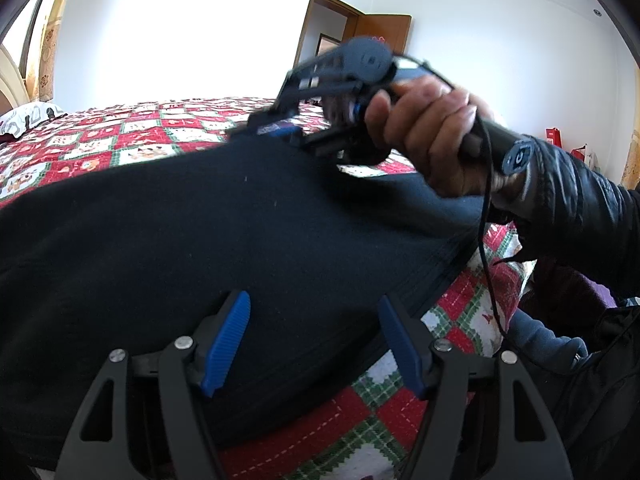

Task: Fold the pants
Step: 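Pull the held pants edge with the right tool to straighten the fold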

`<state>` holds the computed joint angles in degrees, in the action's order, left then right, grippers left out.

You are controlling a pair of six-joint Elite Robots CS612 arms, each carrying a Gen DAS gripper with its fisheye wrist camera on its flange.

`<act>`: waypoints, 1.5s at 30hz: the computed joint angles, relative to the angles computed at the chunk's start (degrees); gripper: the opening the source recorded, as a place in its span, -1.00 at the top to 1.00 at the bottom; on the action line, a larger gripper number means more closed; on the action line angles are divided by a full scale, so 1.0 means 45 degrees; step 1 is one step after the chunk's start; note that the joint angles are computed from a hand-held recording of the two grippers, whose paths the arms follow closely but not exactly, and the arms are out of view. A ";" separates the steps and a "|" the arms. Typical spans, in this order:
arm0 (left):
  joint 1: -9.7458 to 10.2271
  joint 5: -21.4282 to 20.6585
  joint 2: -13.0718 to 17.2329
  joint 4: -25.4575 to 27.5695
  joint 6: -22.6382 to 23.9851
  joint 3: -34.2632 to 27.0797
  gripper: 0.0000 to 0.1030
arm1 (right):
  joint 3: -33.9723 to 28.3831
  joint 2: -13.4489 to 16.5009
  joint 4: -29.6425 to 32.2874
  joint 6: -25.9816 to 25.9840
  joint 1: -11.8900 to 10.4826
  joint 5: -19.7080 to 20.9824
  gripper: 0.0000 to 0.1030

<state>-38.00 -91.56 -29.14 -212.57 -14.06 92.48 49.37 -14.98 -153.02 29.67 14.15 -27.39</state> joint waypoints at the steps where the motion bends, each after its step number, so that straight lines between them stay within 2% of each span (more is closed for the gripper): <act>1: -0.0007 0.0005 -0.0002 0.0005 0.0006 0.0008 -0.36 | 0.0017 -0.0051 -0.0336 0.0046 0.0018 -0.0092 1.00; 3: -0.0009 0.0007 0.0018 -0.0029 0.0010 -0.0004 -0.36 | 0.0149 -0.0172 -0.1477 0.0305 0.0036 -0.0693 1.00; 5: -0.0003 0.0013 0.0014 -0.0005 0.0032 -0.0008 -0.36 | 0.0339 -0.0463 -0.1223 -0.0230 0.0082 -0.2284 1.00; 8: -0.0007 0.0054 0.0003 0.0037 0.0087 -0.0004 -0.36 | 0.0124 -0.0338 -0.0297 -0.0540 0.0008 -0.2438 0.99; 9: -0.0011 0.0080 -0.0002 0.0051 0.0103 -0.0003 -0.36 | 0.0398 -0.0502 -0.0430 -0.0917 0.0010 -0.2653 0.98; 12: -0.0043 0.0222 -0.0029 0.0115 0.0169 0.0010 -0.36 | 0.1551 -0.1200 -0.0469 -0.2302 -0.0014 -0.2357 0.98; 13: -0.0059 0.0292 -0.0037 0.0151 0.0200 0.0010 -0.37 | 0.2034 -0.1547 -0.0442 -0.2995 0.0024 -0.2712 0.98; 18: -0.0330 0.1354 -0.0224 0.0947 0.0649 0.0023 -0.42 | 0.5165 -0.3518 -0.1647 -0.6594 0.0358 -0.5758 0.97; 19: -0.0413 0.1652 -0.0270 0.1185 0.0746 0.0008 -0.45 | 0.5594 -0.3756 -0.1866 -0.7020 0.0448 -0.6383 0.97; 21: -0.0539 0.2136 -0.0335 0.1576 0.0743 -0.0027 -0.49 | 0.6452 -0.4132 -0.2461 -0.7879 0.0679 -0.8243 0.97; 22: -0.0583 0.2329 -0.0363 0.1734 0.0667 -0.0047 -0.50 | 0.6752 -0.4237 -0.2760 -0.8200 0.0829 -0.9303 0.97; 24: -0.0604 0.2409 -0.0404 0.1826 0.0547 -0.0017 -0.50 | 0.7193 -0.4289 -0.3121 -0.8657 0.1015 -1.0843 0.97; 26: -0.0560 0.2304 -0.0446 0.1931 0.0311 -0.0010 -0.50 | 0.7538 -0.4317 -0.3175 -0.8738 0.0876 -1.0910 0.96; 27: -0.0548 0.2285 -0.0481 0.2027 0.0203 -0.0004 -0.50 | 0.7690 -0.4299 -0.3550 -0.8640 0.0761 -1.0608 0.96; 31: -0.0646 0.2746 -0.0739 0.2701 -0.0228 0.0071 -0.50 | 0.8132 -0.4438 -0.3451 -0.8441 0.0361 -0.9672 0.96; 36: -0.0880 0.4127 -0.1095 0.3018 -0.0257 0.0261 -0.51 | 0.8514 -0.4566 -0.3812 -0.8613 0.0350 -0.9654 0.96; 39: -0.0982 0.5096 -0.1240 0.3723 -0.0358 0.0266 -0.51 | 0.8571 -0.4498 -0.4154 -0.8748 0.0399 -0.9727 0.96; 43: -0.0806 0.5018 -0.1204 0.5242 -0.1031 0.0034 -0.51 | 0.8625 -0.4445 -0.4547 -0.8639 0.0423 -0.9821 0.96; 44: -0.0804 0.5055 -0.1161 0.5333 -0.1039 0.0019 -0.53 | 0.8617 -0.4445 -0.4540 -0.8590 0.0411 -0.9775 0.96; 45: -0.0830 0.5125 -0.1109 0.4944 -0.0899 0.0078 -0.55 | 0.8636 -0.4460 -0.4537 -0.8547 0.0391 -0.9705 0.96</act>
<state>-41.73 -68.50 -34.13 -190.32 -18.11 92.83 88.24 -35.05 -173.43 -8.79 15.91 -71.06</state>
